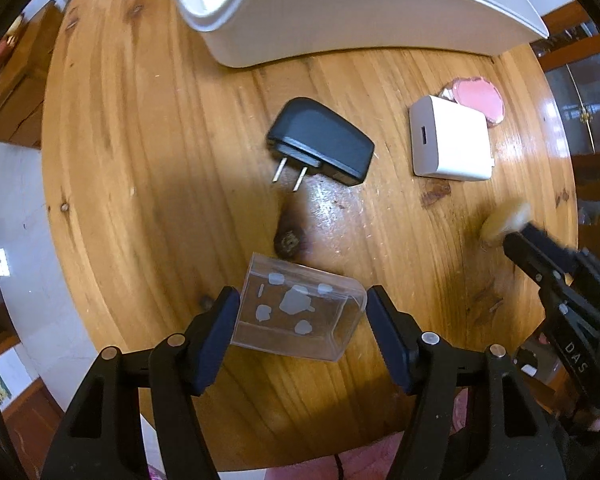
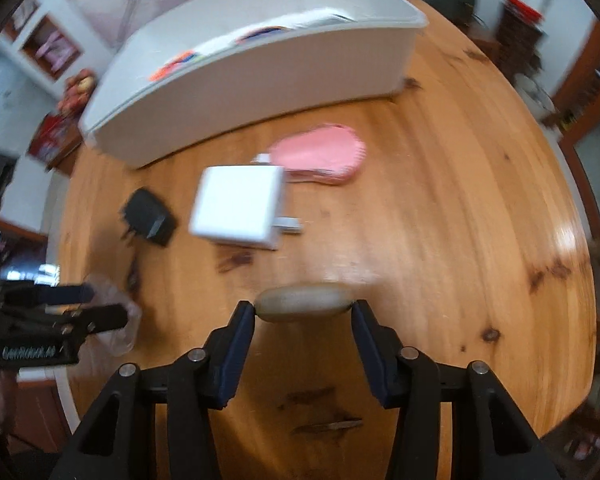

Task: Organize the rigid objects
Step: 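Grasp the clear plastic box with the left tool while the right tool grasps the gold compact, then lift the clear box with the left tool while the right tool lifts the gold compact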

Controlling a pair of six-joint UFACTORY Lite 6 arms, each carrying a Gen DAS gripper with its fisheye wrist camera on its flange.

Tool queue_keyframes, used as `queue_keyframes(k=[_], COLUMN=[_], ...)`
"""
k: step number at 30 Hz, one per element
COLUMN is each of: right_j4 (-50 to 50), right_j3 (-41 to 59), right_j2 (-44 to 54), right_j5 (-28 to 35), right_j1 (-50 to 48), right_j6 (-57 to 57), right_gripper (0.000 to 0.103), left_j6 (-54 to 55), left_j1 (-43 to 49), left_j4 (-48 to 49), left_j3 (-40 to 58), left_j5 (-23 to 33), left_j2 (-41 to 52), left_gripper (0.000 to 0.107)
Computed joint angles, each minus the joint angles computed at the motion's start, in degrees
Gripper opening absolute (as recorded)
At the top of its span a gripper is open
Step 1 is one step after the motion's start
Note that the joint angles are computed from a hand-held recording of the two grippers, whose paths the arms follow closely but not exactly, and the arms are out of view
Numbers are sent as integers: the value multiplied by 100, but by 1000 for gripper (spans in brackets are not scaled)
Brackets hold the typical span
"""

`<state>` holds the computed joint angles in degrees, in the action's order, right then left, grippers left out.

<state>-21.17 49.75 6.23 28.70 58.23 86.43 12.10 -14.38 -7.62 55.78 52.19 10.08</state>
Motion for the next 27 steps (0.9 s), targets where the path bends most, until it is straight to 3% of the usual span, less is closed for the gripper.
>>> queue_keyframes(k=[9,15,17,18,21,27], right_j4=[-122,193,466,559,636,1455], right_j3=[691,447,363,316,188,366], right_j2=[314,70,47,3,-138,205], right_j5=[330,398,327,322,278,210], right_j1=[376,164,45,7,-64,-472], right_j6=[-550,-890,-1111,-1192,-1288,-2309], right_gripper=[15,18,27,38,57,59], left_j6=[263,615,607,634,544,452], left_j1=[799,1433,1574,1660,1758,1991], left_j4=[17,-52,45,47,54,128], left_j3=[-294,-329,-293,-296,-162,-80], left_j5=[176,434,506,625,761,991], left_j2=[-649,-1065,-1145,-1285,-1357,-1597], left_gripper=[69,69,69,69,69,69])
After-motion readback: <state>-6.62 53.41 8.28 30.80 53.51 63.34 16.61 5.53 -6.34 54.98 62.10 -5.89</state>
